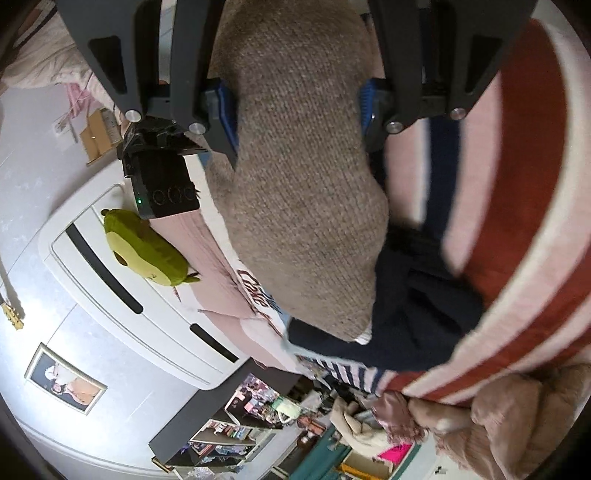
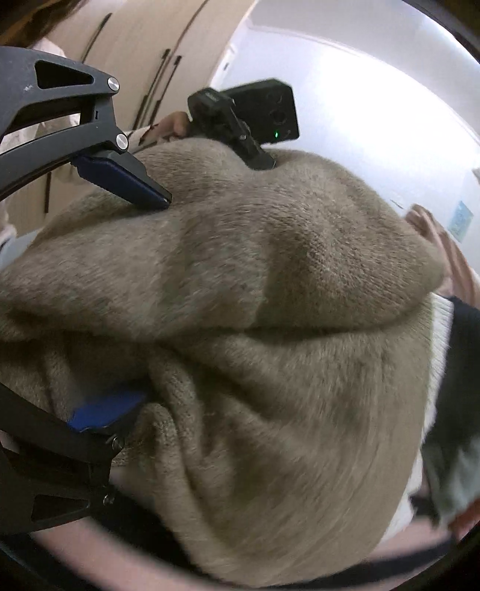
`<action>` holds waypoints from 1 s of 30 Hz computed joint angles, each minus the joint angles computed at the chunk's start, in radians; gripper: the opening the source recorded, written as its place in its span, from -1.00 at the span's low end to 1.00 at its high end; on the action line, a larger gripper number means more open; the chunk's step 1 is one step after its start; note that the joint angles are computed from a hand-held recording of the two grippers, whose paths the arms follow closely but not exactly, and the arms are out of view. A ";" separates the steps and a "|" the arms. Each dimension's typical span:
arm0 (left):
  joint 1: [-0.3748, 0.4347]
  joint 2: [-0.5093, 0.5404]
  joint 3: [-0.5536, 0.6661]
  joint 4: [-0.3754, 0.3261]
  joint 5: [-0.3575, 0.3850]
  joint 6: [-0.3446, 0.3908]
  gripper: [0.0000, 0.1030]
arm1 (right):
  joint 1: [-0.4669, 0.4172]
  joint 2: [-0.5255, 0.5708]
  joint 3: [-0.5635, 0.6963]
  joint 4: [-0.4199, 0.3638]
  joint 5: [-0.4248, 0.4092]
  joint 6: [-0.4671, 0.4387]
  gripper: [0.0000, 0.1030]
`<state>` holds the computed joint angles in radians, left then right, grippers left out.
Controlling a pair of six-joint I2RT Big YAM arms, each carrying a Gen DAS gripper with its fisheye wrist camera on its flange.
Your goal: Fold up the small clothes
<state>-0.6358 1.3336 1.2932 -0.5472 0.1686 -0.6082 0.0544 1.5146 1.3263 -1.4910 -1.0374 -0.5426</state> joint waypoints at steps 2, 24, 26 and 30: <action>0.013 -0.043 -0.022 -0.027 -0.025 0.034 -0.07 | 0.067 -0.010 -0.008 0.088 -0.004 0.094 0.74; 0.467 -0.293 -0.249 -0.032 0.071 0.149 -0.06 | 0.363 0.204 0.299 0.391 0.036 0.450 0.53; 0.512 -0.262 -0.238 -0.042 0.079 0.138 -0.03 | 0.373 0.202 0.310 0.453 0.069 0.479 0.53; 0.583 -0.211 -0.236 -0.071 0.125 0.128 0.06 | 0.367 0.268 0.398 0.349 0.082 0.459 0.53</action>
<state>-0.0527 1.1231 1.0577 -0.6179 0.2941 -0.4805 0.4217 1.7830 1.7244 -1.1423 -0.9554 -0.0838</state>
